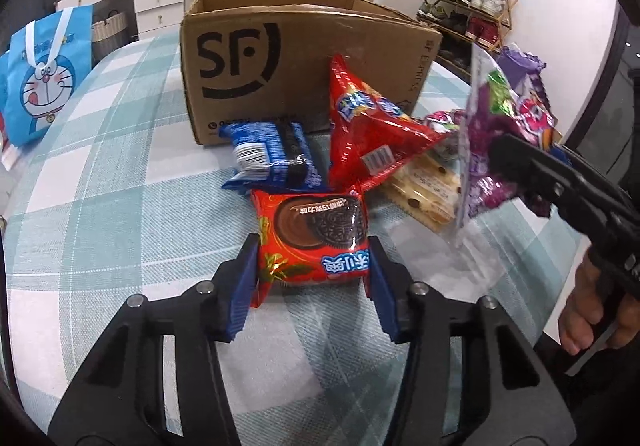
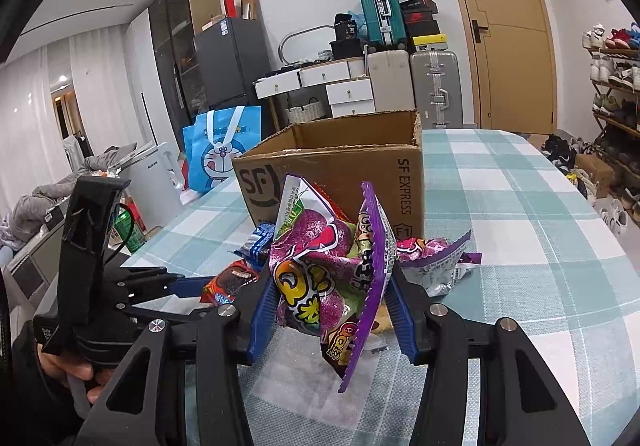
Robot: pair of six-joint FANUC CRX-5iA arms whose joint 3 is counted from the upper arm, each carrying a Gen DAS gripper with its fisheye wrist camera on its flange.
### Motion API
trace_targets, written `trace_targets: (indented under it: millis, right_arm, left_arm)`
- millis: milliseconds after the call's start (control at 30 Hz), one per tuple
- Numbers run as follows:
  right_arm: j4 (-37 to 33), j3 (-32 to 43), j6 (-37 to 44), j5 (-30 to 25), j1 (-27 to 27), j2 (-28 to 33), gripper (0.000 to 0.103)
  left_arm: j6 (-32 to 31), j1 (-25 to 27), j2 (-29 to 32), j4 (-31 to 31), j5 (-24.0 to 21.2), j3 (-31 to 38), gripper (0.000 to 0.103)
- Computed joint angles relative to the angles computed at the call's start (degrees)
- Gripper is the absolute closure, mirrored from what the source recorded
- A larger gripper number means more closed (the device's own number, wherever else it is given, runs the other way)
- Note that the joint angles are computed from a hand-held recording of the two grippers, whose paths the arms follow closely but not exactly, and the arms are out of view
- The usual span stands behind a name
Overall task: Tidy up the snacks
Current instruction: 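Lift both packets and carry them over the open cardboard box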
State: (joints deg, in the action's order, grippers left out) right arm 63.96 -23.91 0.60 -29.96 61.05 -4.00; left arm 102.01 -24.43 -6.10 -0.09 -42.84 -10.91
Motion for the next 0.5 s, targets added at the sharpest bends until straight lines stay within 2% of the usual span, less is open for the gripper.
trace_targets:
  millis: [500]
  right_arm:
    - [2.16,-0.84,-2.34,0.09,-0.32,-0.70,0.052]
  left_arm:
    - [4.93,-4.04,-3.70,-4.85,0.20,0.45,0.055]
